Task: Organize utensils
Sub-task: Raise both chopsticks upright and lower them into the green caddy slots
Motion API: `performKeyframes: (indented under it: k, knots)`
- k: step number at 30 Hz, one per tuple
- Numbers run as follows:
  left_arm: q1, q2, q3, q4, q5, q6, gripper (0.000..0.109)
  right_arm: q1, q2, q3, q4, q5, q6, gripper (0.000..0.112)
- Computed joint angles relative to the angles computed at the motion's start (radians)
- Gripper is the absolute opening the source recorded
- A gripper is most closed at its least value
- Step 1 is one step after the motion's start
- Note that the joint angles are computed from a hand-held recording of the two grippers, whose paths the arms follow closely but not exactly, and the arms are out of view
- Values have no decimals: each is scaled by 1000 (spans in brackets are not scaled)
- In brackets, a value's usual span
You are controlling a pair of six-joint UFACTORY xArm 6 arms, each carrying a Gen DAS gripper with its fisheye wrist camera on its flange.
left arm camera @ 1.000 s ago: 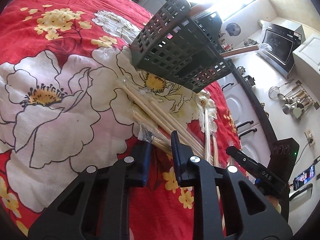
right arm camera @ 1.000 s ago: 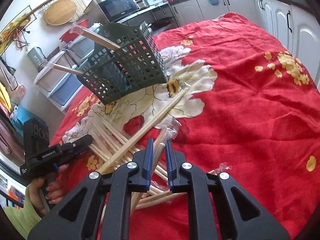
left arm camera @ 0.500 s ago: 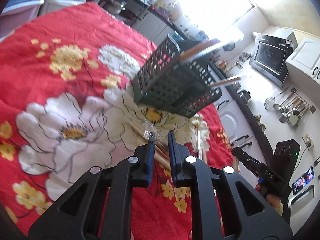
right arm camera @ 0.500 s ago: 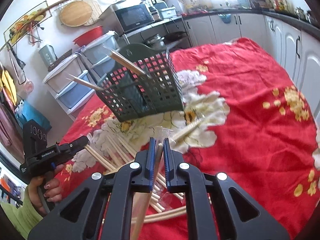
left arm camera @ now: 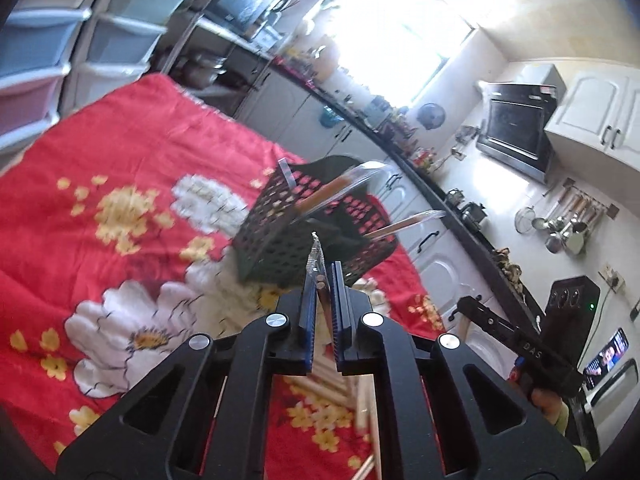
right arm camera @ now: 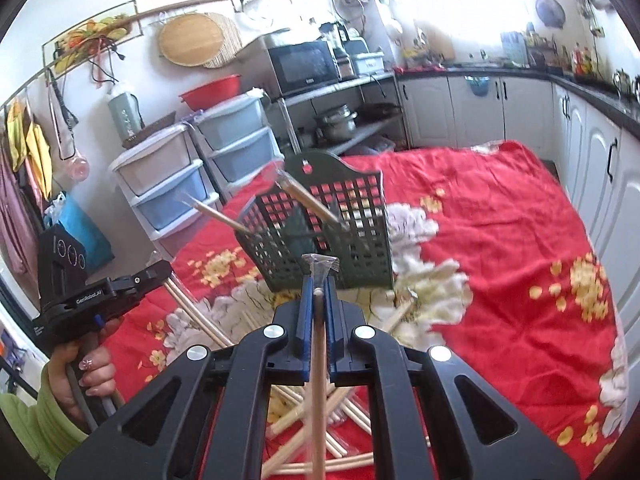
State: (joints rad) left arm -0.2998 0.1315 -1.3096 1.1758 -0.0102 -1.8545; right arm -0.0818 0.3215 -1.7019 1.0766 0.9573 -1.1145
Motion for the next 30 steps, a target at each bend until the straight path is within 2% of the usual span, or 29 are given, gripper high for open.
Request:
performKeyframes:
  k: [10,18,23,30]
  knots:
    - [-33,30,-109,-40,15,116,2,4,-21,-20,71,-22,-60,6]
    - [-49,50,-204,-90,37,233,2,16,-19,-65,154,-91,-105,6]
    - [-62,60,-276,-65,104,260,2,14,1,-111,197,-100,-123,6]
    - [-57,100,-378,-69,135,291,2,19,19,-186,211,-124,-143,6]
